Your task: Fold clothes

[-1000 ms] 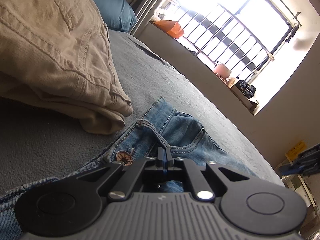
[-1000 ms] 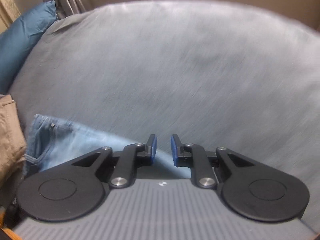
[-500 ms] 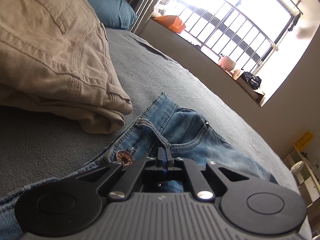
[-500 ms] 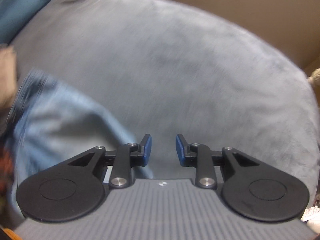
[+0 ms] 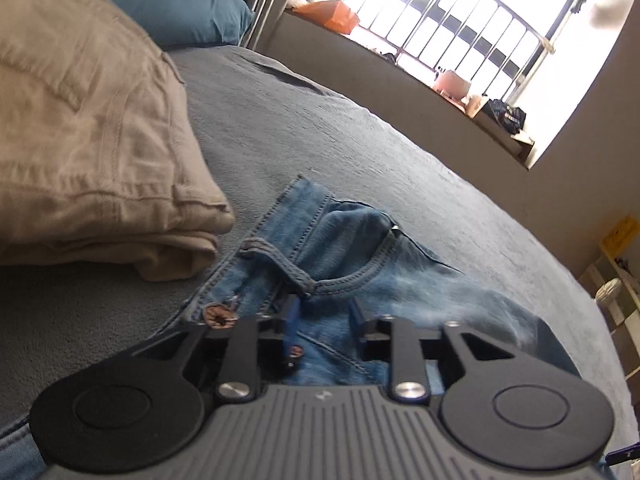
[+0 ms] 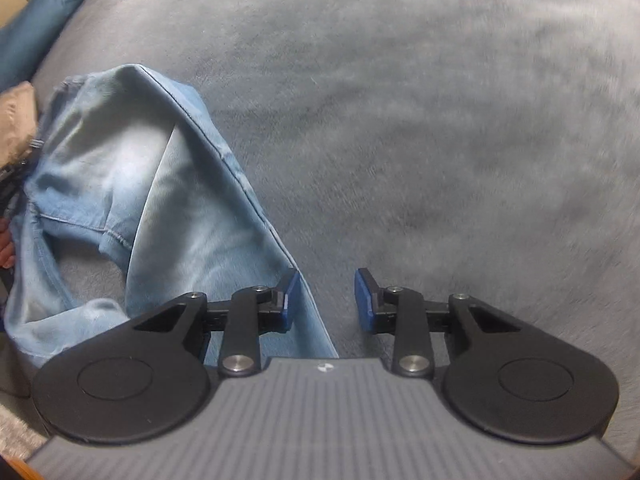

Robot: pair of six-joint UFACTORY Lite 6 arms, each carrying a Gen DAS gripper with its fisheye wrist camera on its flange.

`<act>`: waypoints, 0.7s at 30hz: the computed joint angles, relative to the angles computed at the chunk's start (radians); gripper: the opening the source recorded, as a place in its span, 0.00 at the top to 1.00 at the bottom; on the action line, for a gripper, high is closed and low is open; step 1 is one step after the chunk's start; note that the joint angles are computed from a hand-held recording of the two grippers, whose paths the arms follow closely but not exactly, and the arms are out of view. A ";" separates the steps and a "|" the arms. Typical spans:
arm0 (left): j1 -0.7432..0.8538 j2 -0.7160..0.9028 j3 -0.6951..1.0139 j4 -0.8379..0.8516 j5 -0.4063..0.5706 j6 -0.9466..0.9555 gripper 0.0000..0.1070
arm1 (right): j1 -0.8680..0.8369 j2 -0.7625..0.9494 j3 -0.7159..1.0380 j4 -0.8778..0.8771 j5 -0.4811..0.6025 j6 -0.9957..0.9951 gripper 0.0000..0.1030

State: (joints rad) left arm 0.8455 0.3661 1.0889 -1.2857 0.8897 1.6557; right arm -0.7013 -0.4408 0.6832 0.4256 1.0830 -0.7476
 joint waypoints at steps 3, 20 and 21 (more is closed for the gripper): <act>-0.037 -0.112 -0.059 0.031 -0.061 -0.022 0.65 | -0.097 0.101 0.035 0.094 0.053 -0.159 0.69; -0.534 -0.301 -0.081 0.823 -0.455 -0.673 0.66 | -0.326 0.224 0.054 0.255 0.284 -0.641 0.61; -0.538 -0.298 -0.071 0.870 -0.462 -0.712 0.66 | -0.326 0.206 0.040 0.231 0.268 -0.645 0.61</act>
State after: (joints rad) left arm 0.3078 0.0681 1.0177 -0.4156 0.4276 0.9432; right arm -1.0273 -0.2352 0.7235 0.6561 1.3509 -1.3928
